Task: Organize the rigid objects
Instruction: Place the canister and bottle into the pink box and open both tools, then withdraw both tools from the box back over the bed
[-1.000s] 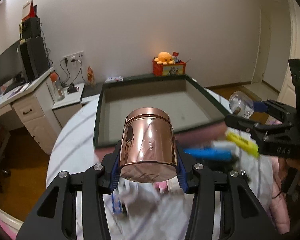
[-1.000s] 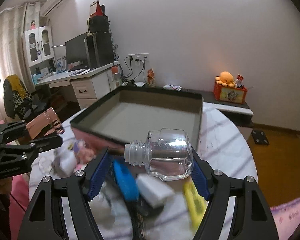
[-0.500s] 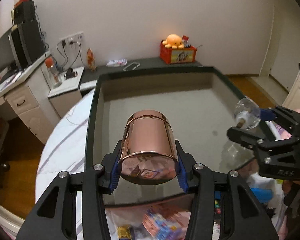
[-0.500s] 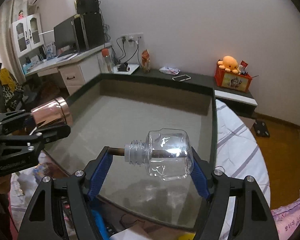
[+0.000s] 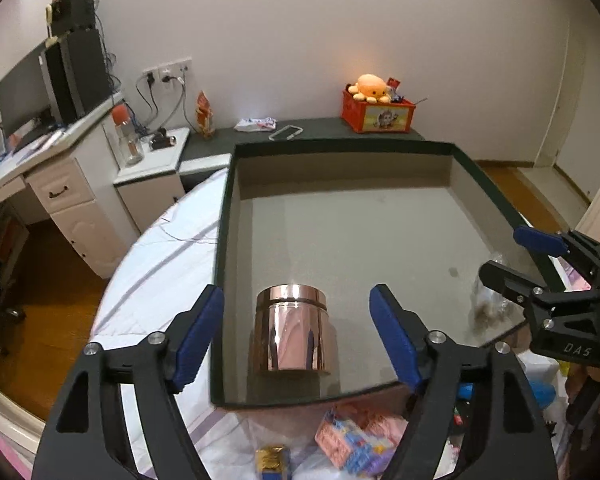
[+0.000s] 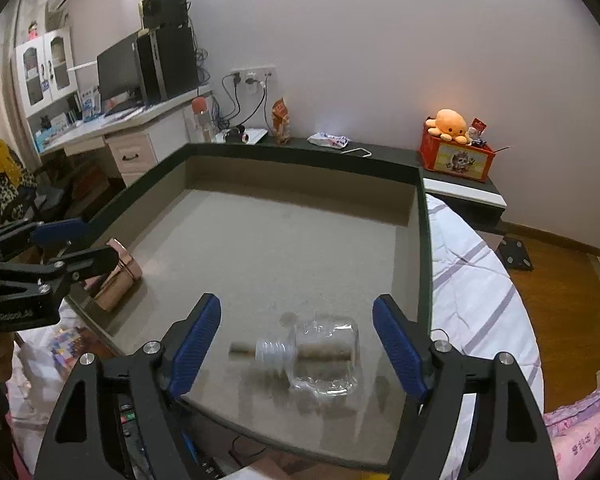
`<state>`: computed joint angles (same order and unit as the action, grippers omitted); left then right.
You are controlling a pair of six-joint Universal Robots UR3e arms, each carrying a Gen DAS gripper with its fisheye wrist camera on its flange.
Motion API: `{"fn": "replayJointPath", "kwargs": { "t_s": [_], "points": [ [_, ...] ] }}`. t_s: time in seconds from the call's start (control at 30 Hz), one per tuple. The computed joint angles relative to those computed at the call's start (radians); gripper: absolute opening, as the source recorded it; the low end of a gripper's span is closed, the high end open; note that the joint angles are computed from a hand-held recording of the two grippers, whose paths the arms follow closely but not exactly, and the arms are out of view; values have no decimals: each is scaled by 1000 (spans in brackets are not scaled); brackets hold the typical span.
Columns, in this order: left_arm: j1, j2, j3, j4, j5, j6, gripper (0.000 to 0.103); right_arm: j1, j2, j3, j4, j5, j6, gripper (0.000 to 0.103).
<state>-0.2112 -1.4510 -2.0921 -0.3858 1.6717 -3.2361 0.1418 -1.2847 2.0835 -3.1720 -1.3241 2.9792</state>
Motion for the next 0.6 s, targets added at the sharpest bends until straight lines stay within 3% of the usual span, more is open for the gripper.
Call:
{"fn": "replayJointPath", "kwargs": {
  "t_s": [0.3, 0.43, 0.6],
  "points": [
    [-98, 260, -95, -41, 124, -69, 101, -21, -255, 206, -79, 11, 42, 84],
    [-225, 369, -133, -60, 262, -120, 103, -37, -437, 342, -113, 37, 56, 94],
    [-391, 455, -156, -126, 401, -200, 103, -26, -626, 461, -126, 8, 69, 94]
  ]
}}
